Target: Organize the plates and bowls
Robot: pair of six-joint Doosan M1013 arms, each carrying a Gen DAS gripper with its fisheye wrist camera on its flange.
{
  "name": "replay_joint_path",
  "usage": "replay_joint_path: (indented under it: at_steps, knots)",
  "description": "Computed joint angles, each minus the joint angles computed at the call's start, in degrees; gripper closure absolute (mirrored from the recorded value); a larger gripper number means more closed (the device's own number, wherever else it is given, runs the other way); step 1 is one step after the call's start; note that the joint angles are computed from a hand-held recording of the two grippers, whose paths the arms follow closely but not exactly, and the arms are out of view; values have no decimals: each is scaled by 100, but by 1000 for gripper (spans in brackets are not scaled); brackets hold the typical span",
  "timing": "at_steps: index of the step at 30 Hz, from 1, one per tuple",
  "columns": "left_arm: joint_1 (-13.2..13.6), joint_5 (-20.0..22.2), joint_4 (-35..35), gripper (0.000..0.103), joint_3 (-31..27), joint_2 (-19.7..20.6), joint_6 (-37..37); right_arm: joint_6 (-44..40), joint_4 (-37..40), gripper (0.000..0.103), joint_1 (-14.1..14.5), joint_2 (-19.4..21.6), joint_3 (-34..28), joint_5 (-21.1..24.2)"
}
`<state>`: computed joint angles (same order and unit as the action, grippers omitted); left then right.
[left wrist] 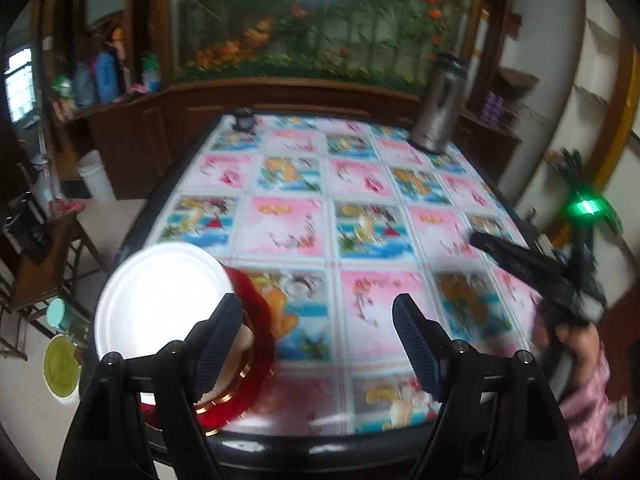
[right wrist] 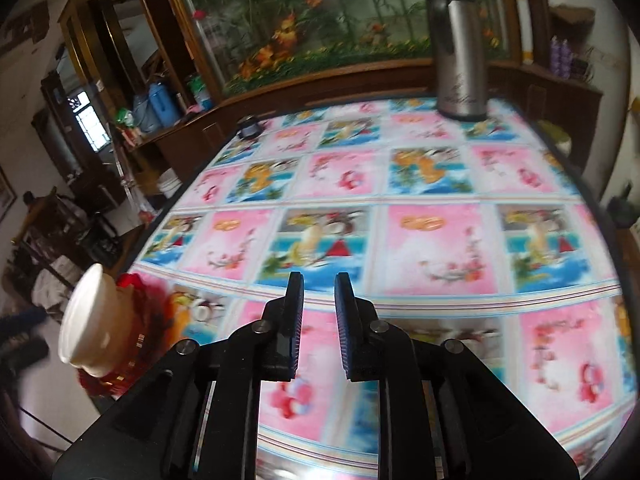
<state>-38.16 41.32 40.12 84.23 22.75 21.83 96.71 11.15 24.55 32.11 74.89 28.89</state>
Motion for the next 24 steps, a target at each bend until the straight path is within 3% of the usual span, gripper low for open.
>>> replay_joint_path:
  at_steps: [6, 13, 24]
  knots:
    - [30, 94, -180, 24, -86, 95, -14, 898, -912, 88, -204, -241, 402, -214]
    - [-51, -58, -337, 24, -168, 166, 373, 1472, -1262, 88, -422, -427, 723, -244]
    - [-27, -98, -813, 24, -383, 380, 782, 1868, -1571, 88, -510, -444, 788, -107]
